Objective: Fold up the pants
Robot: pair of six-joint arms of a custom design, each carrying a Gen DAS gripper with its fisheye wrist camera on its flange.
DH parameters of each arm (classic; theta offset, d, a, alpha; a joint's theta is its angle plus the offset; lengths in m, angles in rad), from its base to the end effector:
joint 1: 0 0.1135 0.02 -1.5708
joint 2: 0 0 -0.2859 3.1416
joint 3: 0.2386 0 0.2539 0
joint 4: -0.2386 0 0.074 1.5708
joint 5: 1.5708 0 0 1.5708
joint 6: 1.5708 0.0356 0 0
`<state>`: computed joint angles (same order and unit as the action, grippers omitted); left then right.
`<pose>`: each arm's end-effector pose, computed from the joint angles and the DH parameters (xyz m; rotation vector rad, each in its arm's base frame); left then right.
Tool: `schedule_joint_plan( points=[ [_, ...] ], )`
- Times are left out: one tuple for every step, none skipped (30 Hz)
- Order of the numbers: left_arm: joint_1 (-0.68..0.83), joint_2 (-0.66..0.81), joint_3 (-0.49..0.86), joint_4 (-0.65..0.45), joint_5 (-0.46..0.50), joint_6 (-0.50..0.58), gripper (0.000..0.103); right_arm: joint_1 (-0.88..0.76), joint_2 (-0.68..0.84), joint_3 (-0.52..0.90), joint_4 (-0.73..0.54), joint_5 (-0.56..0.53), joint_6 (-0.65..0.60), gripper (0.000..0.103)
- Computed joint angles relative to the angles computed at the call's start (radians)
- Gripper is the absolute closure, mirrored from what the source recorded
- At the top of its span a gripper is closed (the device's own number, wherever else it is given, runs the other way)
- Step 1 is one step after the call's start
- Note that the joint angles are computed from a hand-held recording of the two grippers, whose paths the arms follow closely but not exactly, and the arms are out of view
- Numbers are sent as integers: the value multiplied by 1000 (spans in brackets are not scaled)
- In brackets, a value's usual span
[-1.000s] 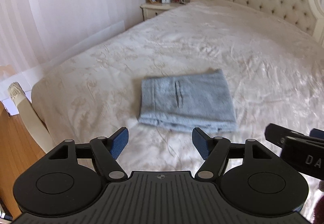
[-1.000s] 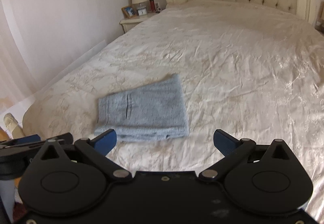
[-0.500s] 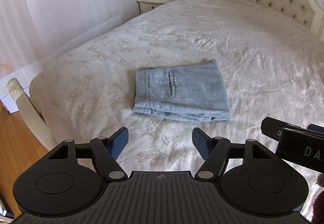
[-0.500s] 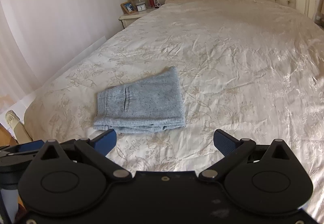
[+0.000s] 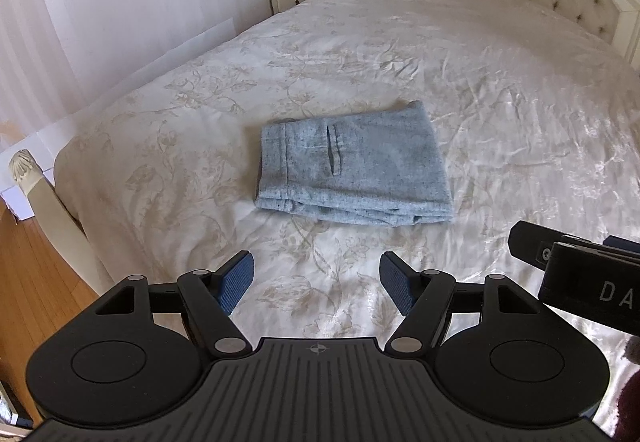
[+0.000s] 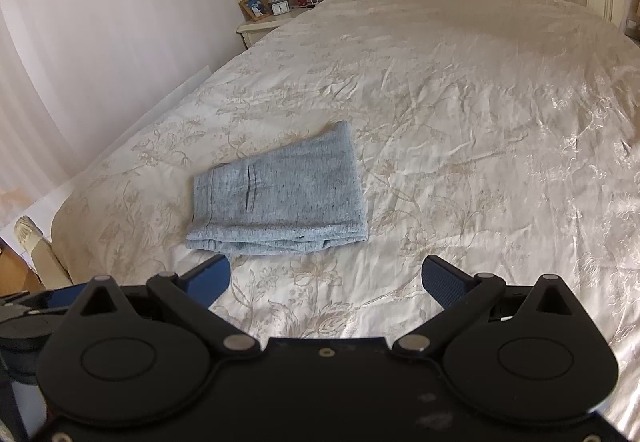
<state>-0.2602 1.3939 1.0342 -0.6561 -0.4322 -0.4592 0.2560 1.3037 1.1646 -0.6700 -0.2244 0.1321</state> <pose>0.2722 -0.0571 0.2739 -0.3983 2.4378 0.2594 0.2613 0.0766 0.3358 -0.2565 2.3871 0.4503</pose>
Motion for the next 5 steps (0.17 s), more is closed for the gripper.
schedule_joint_plan(
  points=[
    [-1,-1,-1,0,-7,-3,35,0,1,0,0,-1,0,0],
    [-1,-2,-2,1,-8,-3,35,0,1,-1,0,-2,-1,0],
    [5,-2,-3,5,-1,1,35,1,3,0,-1,-1,-2,0],
    [8,-3,-3,4,5,-1,35,2,3,-1,-1,1,-2,0],
    [10,-1,-3,4,8,0,35,2,4,-1,-1,1,-2,0]
  ],
)
